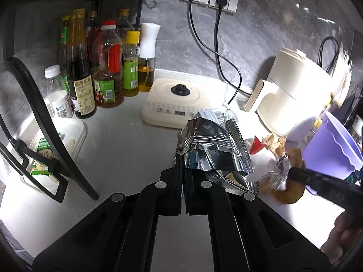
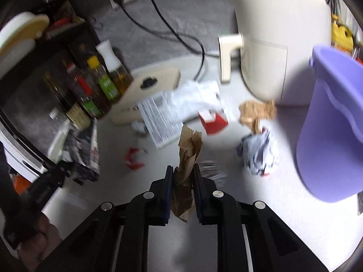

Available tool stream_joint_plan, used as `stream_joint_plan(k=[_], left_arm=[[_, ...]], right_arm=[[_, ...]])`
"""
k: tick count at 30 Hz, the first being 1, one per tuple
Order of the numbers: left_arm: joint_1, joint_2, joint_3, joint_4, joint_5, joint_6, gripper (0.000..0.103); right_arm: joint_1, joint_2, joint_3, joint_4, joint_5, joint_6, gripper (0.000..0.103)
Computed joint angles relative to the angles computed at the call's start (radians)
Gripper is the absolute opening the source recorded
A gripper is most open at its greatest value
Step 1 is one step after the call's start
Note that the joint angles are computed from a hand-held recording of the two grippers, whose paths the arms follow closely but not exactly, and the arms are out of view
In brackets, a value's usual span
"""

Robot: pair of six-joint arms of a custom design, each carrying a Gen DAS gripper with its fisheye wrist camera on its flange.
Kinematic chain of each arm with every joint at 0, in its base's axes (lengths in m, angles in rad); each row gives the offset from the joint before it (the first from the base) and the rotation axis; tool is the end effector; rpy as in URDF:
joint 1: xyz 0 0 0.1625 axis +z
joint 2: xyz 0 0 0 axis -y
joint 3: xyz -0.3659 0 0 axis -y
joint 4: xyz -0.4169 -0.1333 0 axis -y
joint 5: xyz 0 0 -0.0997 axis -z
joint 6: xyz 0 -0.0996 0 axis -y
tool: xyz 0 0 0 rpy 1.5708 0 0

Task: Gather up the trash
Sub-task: 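Lift the brown paper bag with the right tool while the left tool holds the foil bag, then drop the paper bag into the purple bucket with the right tool while the left drops the foil bag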

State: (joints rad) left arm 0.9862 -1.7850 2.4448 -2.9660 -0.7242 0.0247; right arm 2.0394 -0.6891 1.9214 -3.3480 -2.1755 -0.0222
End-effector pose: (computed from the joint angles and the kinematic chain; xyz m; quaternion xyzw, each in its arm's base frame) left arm -0.0307 -0.4231 0.2824 0.1143 0.8559 -0.4209 0.2778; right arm 0.3162 -0.4548 -0.0165 0.1456 -0.9113 0.3140 0.2228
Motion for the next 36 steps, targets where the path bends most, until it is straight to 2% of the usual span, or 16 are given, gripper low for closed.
stream_joint_plan(k=[4,8,18,22,28,30,33,36], left_arm=[[-0.001,0.01,-0.009,-0.021,-0.01,0.015,0.003],[-0.003,0.024,-0.021,-0.037,-0.024,0.028,0.003],[-0.024,0.071,-0.051,-0.063,-0.08,0.056,0.003],[-0.051,0.099,-0.067,-0.068,-0.087,0.055,0.003],[-0.113,0.158,-0.085,-0.109,-0.071,0.054,0.003],[-0.136,0.177,-0.101,-0.08,-0.07,0.015,0.003],[-0.179,0.216,-0.108,-0.097,-0.065,0.007,0.003],[-0.207,0.258,-0.122,-0.102,-0.061,-0.015,0.003]], right_arm=[[0.012,-0.03,0.005,-0.037,0.032,-0.018,0.017],[0.03,-0.053,0.012,-0.071,0.032,-0.025,0.017],[0.073,-0.12,0.053,-0.154,-0.079,-0.039,0.017],[0.085,-0.162,0.076,-0.186,-0.112,-0.056,0.017],[0.092,-0.227,0.111,-0.25,-0.116,-0.113,0.017],[0.094,-0.252,0.121,-0.245,-0.129,-0.122,0.017],[0.091,-0.302,0.153,-0.268,-0.133,-0.151,0.017],[0.079,-0.351,0.184,-0.256,-0.132,-0.146,0.017]])
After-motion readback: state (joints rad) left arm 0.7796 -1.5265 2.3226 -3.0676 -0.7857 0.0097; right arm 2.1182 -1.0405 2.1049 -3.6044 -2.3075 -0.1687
